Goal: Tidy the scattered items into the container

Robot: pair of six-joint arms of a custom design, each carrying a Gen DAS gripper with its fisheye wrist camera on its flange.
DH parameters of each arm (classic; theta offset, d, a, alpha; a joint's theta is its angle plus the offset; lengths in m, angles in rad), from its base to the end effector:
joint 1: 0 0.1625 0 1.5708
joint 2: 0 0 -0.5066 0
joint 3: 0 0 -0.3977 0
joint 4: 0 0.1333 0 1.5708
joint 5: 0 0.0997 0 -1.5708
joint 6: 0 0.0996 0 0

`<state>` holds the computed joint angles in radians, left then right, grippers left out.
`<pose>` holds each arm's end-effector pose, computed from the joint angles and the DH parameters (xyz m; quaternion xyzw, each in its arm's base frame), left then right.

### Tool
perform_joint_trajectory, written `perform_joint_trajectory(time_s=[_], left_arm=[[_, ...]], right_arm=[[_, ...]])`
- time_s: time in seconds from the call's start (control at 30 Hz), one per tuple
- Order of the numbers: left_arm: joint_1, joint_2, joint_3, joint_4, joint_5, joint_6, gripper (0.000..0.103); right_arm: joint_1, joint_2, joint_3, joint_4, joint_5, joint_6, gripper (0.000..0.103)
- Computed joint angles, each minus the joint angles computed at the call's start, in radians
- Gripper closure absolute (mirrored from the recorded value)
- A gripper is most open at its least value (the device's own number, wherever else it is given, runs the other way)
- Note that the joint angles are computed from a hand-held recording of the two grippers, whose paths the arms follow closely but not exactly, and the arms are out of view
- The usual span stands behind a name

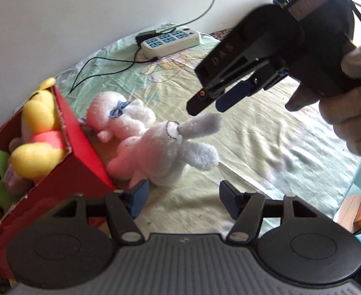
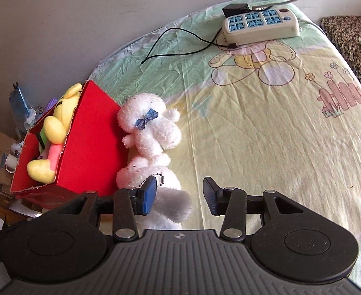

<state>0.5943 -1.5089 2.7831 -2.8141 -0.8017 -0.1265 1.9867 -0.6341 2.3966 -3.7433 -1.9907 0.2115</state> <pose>-0.0896 -0.3050 0.2132 0.3874 0.8420 -0.1843 0.3270 0.2707 -0.3834 0.0286 0.0555 -0.9569 0.2523 0.1327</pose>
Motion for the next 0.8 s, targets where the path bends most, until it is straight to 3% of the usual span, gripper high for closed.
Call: perform_joint_trajectory(time_s=[0.13, 0.3, 0.4, 0.5, 0.7, 0.8], left_arm=[[0.034, 0.194, 0.025, -0.264, 0.023, 0.147, 0.033], [0.074, 0.356, 0.025, -0.428, 0.079, 0.215, 0.034], [0.076, 0.375, 0.028, -0.447, 0.075, 0.228, 0.041], [0.072, 0.37, 0.024, -0.454, 0.033, 0.243, 0.041], [0.051, 0.373, 0.003, -0.442, -0.116, 0.266, 0.045], [0.026, 0.363, 0.009, -0.451, -0.153, 0.274, 0.044]], right_arm=[[-0.036, -0.01, 0.004, 0.023, 0.088, 0.007, 0.053], [-0.064, -0.003, -0.014, 0.075, 0.157, 0.007, 0.052], [-0.083, 0.002, -0.02, 0.105, 0.189, 0.012, 0.061], [-0.101, -0.003, -0.004, 0.088, 0.235, 0.014, 0.086], [-0.12, -0.049, 0.049, 0.042, 0.194, 0.021, 0.092], [-0.122, -0.067, 0.077, -0.001, 0.138, 0.025, 0.089]])
